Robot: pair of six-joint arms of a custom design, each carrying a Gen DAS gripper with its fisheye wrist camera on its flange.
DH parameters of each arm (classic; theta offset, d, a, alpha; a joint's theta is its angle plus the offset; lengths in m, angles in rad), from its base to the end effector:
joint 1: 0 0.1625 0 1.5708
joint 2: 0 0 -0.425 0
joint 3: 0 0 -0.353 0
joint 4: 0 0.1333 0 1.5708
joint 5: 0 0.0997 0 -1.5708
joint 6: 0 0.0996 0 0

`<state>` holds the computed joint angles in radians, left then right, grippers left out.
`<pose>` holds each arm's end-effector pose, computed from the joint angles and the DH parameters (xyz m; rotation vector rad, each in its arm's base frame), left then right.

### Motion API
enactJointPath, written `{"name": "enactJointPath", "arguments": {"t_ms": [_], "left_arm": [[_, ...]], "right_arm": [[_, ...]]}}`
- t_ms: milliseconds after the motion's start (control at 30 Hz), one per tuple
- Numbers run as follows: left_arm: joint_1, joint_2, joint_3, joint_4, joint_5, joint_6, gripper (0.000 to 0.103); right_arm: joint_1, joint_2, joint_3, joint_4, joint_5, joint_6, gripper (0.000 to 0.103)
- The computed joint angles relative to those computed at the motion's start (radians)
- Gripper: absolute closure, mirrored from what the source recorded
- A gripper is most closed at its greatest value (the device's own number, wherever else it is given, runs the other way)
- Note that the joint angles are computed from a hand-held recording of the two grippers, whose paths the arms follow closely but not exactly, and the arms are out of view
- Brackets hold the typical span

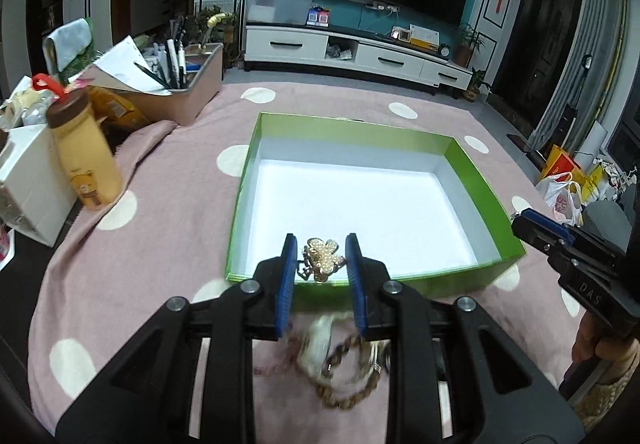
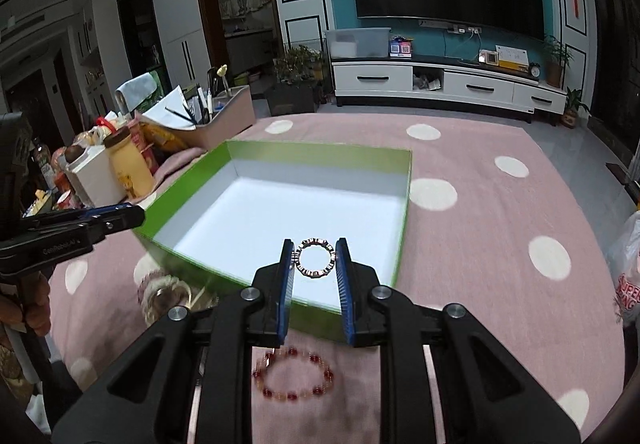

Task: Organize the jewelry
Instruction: 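Carry brooch and ring into the green box and open both tools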

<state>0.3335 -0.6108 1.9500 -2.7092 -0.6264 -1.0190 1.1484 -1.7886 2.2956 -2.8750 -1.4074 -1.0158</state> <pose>-0.4168 -0.3709 -0.0144 0.3814 2.3549 -0.9967 -0.0099 -0.3867 0.4087 0.8362 -2.4319 0.9530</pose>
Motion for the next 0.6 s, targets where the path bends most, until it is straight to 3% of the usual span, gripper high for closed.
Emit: {"name": "enactJointPath", "arguments": {"t_ms": [233, 267, 300, 333, 400, 600], "left_arm": [[0.076, 0.066, -0.113, 0.021, -0.014, 0.067, 0.078], [0.082, 0.071, -0.122, 0.028, -0.013, 0.068, 0.078], [0.088, 0.077, -0.137, 0.043, -0.012, 0.067, 0.075], [0.09, 0.078, -0.141, 0.045, -0.017, 0.07, 0.063], [0.085, 0.08, -0.14, 0.05, -0.002, 0.066, 0.045], [0.062, 0.04, -0.091, 0.072, 0.013, 0.003, 0.036]], "right_arm": [[0.046, 0.12, -0.058, -0.012, -0.062, 0.038, 0.082], [0.047, 0.13, -0.063, -0.021, -0.067, 0.048, 0.077], [0.047, 0.134, -0.064, -0.029, -0.069, 0.057, 0.071], [0.04, 0.132, -0.067, -0.033, -0.06, 0.076, 0.06], [0.02, 0.117, -0.078, -0.002, -0.028, 0.102, 0.059], [-0.062, 0.033, -0.084, 0.074, 0.03, 0.125, 0.058]]}}
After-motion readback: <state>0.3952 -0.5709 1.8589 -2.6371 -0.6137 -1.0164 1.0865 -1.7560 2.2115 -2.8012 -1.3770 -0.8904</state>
